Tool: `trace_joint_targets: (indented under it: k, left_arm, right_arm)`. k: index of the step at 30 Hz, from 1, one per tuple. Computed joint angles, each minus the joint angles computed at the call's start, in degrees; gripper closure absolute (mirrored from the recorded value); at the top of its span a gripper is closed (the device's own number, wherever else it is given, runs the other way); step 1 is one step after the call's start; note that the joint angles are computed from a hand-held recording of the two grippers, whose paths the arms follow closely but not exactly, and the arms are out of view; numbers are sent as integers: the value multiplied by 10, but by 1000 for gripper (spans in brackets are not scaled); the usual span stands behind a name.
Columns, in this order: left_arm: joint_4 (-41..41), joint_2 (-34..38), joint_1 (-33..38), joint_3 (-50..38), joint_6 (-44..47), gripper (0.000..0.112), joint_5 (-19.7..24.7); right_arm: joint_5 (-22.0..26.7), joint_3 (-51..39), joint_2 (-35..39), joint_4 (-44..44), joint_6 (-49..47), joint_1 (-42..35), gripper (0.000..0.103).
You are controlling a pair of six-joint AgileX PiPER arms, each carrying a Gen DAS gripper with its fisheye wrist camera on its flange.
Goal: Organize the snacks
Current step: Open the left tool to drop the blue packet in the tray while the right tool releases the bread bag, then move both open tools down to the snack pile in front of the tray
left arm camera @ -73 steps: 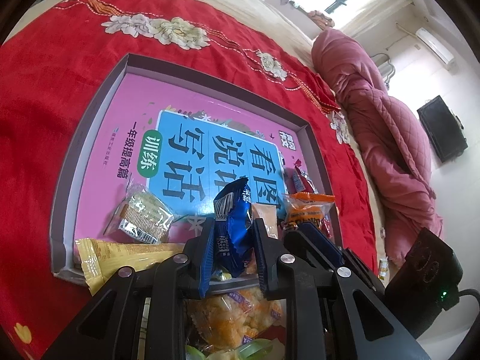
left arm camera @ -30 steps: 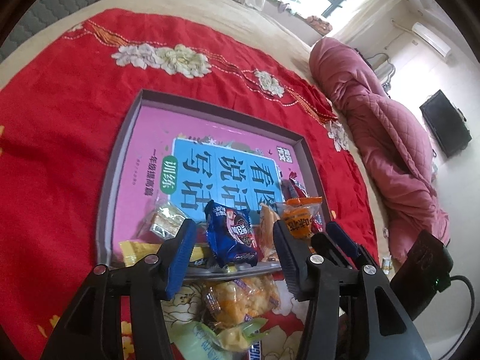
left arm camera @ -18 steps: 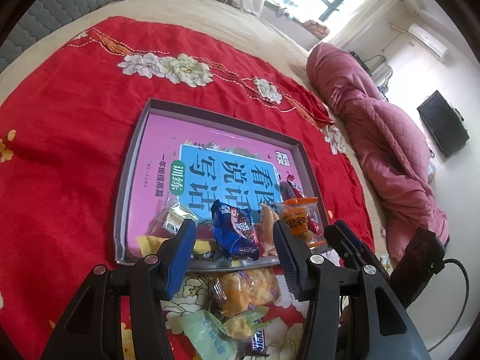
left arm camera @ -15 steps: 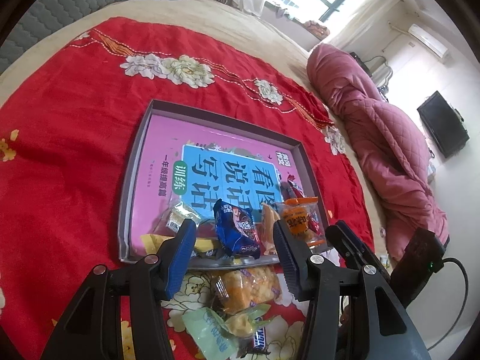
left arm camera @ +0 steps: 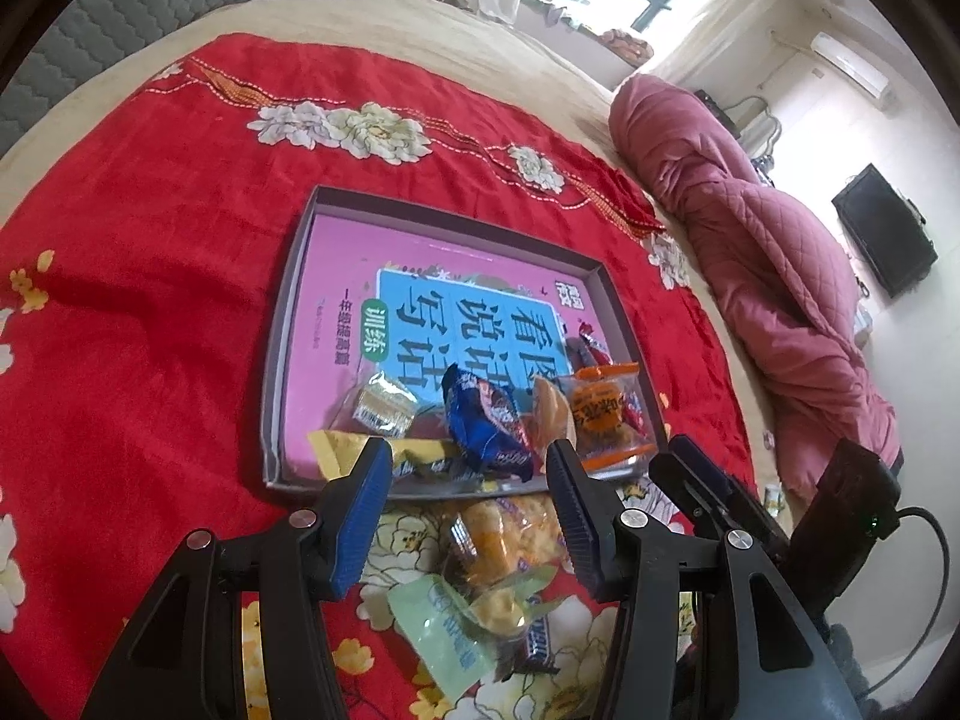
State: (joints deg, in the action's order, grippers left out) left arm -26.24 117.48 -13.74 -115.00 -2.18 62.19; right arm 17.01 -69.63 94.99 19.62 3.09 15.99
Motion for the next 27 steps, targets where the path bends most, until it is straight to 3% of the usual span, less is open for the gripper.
trace_joint_targets:
  k: [11, 27]
  left_arm:
    - [-3, -16, 0, 31, 17, 57, 1]
    - [-21, -23, -4, 57, 34, 57, 6]
  right_arm:
    - [22, 17, -25, -12, 13, 23, 40]
    - [77, 19, -40, -14, -40, 84, 40]
